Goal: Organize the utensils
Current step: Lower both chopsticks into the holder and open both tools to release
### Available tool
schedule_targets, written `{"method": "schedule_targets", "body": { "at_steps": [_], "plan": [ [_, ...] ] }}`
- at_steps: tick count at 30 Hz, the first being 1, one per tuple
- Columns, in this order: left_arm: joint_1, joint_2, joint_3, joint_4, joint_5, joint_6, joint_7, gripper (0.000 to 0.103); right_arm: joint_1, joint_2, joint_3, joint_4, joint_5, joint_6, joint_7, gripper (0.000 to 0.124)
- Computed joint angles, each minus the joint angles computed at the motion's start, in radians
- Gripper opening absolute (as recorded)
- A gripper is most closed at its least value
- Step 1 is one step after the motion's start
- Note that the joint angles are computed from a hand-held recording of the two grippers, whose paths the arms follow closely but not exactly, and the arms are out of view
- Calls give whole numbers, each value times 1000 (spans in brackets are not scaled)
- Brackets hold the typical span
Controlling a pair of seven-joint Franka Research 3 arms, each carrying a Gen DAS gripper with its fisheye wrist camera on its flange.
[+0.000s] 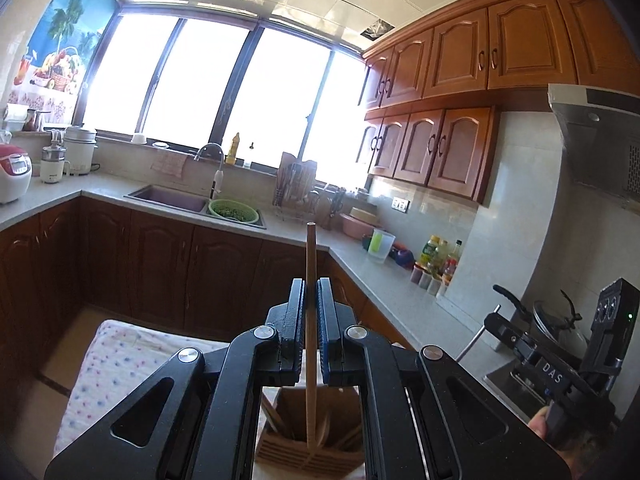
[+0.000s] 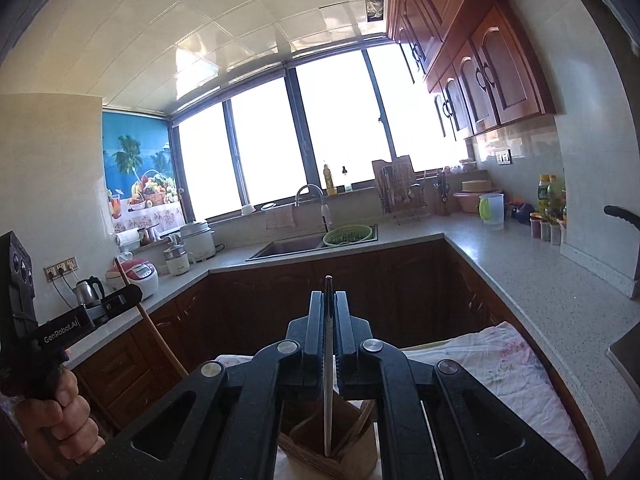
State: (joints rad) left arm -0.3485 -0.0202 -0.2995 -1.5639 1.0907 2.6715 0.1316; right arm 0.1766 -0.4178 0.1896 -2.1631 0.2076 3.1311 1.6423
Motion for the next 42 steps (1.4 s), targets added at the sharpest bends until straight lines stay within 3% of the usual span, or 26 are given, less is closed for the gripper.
{"method": "schedule_targets", "body": {
  "at_steps": [5, 9, 23, 36, 38, 40, 42],
  "plan": [
    [-24, 75, 15, 39, 75, -48, -68, 5, -55, 51, 43, 11, -20, 39, 34, 4],
    [-44, 103, 41, 13, 88, -41, -119, 5, -102, 69, 80, -13, -42, 58, 67, 4],
    [-54, 105, 57, -92, 32, 3, -97, 5, -49, 97, 33, -82, -40, 27, 86, 4],
    [-50, 110, 55, -83, -58, 10, -6, 6, -26, 97, 5, -70, -42, -16, 98, 6],
    [-47, 101, 56, -94, -85, 29, 10, 9, -26, 96, 5, -64, -48, -24, 101, 10],
    [-49, 85, 53, -104, -86, 22, 10, 18, 4, 86, -19, -72, -30, -16, 87, 17],
    [-49, 59, 47, -124, -63, 27, -15, 41, 51, 70, -56, -86, 1, 3, 57, 38]
  ]
}}
